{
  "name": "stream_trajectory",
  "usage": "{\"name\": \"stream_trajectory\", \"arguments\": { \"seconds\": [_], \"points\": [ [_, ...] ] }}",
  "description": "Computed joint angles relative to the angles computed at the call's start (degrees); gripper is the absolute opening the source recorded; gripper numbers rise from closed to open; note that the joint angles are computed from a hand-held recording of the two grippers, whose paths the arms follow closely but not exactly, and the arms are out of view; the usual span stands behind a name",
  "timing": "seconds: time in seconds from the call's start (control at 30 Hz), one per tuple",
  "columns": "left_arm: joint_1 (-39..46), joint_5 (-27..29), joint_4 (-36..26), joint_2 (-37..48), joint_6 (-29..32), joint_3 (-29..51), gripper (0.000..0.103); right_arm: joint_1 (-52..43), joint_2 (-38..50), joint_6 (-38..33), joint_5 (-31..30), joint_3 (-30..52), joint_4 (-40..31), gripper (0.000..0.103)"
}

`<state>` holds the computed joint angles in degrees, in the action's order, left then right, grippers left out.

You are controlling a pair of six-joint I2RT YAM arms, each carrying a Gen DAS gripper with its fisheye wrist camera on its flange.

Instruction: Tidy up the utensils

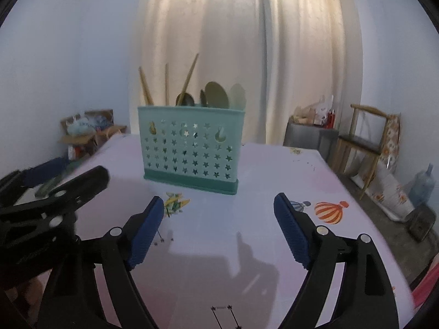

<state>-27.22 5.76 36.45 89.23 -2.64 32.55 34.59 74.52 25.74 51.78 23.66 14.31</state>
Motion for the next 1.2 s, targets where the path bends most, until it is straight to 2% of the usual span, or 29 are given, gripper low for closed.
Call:
{"name": "stream_trajectory", "arguments": {
  "seconds": [0.07, 0.2, 0.3, 0.5, 0.7, 0.83, 0.97, 1.1, 1.2],
  "points": [
    [0.0, -1.8, 3.9, -1.8, -0.6, -3.6, 0.082, 2.3, -0.8, 0.4, 2.7, -0.6, -0.6, 0.080],
    [-0.2, -3.9, 13.6, -2.7, -0.9, -9.8, 0.085, 6.4, -0.4, -1.5, 8.8, -3.3, 5.4, 0.081],
    [-0.4, -3.4, 10.9, -1.7, -0.3, -8.3, 0.087, 3.9, -0.4, 0.2, 3.6, -4.0, 4.9, 0.081],
    [0.1, -2.6, 8.3, -0.4, -0.7, -6.7, 0.088, 2.6, -0.4, 2.3, 0.8, -4.5, 3.9, 0.083],
    [-1.1, -4.6, 12.3, -0.5, 0.0, -8.5, 0.088, 3.6, -2.3, 2.2, 1.4, -7.0, 6.9, 0.083],
    [-1.5, -9.2, 15.1, -1.3, 0.2, -9.6, 0.088, 1.8, -7.9, 3.6, 0.0, -11.6, 11.0, 0.097],
    [-1.2, -9.4, 10.0, 0.4, 0.0, -6.4, 0.088, -1.3, -15.3, 8.8, -0.8, -16.8, 12.3, 0.097],
    [-2.8, -9.6, 9.5, 0.7, 1.7, -6.4, 0.088, -7.1, -17.2, 11.2, -8.6, -18.8, 13.5, 0.097],
    [-4.7, -9.9, 10.7, 0.2, 4.8, -7.6, 0.088, -8.7, -17.5, 10.9, -11.5, -19.6, 14.9, 0.097]
  ]
}}
